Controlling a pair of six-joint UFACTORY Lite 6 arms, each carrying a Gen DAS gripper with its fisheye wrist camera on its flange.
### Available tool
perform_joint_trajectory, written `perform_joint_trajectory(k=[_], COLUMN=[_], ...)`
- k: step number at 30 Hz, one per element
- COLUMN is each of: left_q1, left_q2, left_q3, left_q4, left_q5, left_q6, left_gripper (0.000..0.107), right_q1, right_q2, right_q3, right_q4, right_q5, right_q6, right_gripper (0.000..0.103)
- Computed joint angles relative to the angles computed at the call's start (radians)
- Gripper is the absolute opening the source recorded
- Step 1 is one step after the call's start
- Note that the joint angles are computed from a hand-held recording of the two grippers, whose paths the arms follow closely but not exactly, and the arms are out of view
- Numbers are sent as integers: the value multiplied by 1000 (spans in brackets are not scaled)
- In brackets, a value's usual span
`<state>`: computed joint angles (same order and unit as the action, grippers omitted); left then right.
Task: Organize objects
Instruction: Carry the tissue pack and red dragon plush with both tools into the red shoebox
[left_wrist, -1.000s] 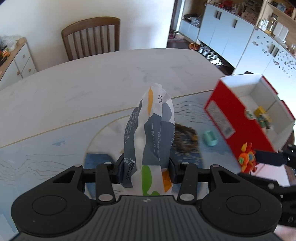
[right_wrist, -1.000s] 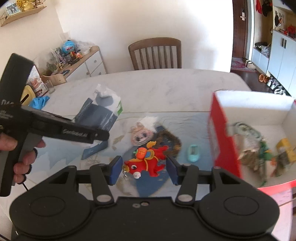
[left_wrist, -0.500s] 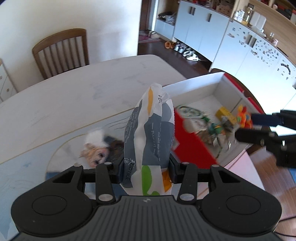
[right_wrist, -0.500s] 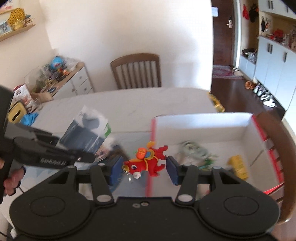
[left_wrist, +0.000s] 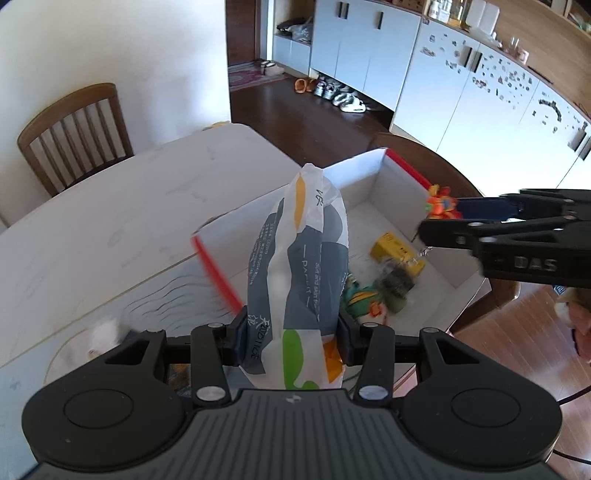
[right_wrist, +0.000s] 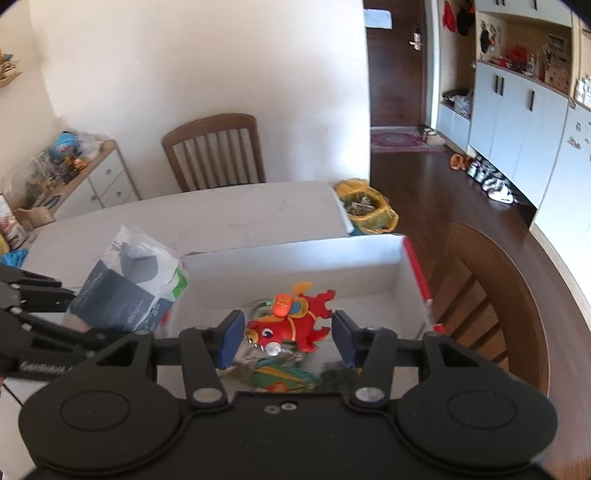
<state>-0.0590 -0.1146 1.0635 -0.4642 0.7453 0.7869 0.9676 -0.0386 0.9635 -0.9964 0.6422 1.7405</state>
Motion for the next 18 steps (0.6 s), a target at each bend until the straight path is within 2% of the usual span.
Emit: perform_joint_trajectory(k=[4, 12, 18], left_q1=[-132, -284, -344], left_q2=[58, 263, 422], left_q3=[17, 115, 197], left_q4=[91, 294, 463], left_q5=[-79, -188, -222], left_q6=[-156, -455, -636], left_gripper=[44, 44, 44], right_q1=[-81, -231, -312], right_q2=[8, 117, 192], right_q3=[-46, -51, -70], right_q4=[-27, -98, -124], right_q5=[-72, -206, -311], right_q6=[-18, -38, -60], right_gripper=[51, 51, 51])
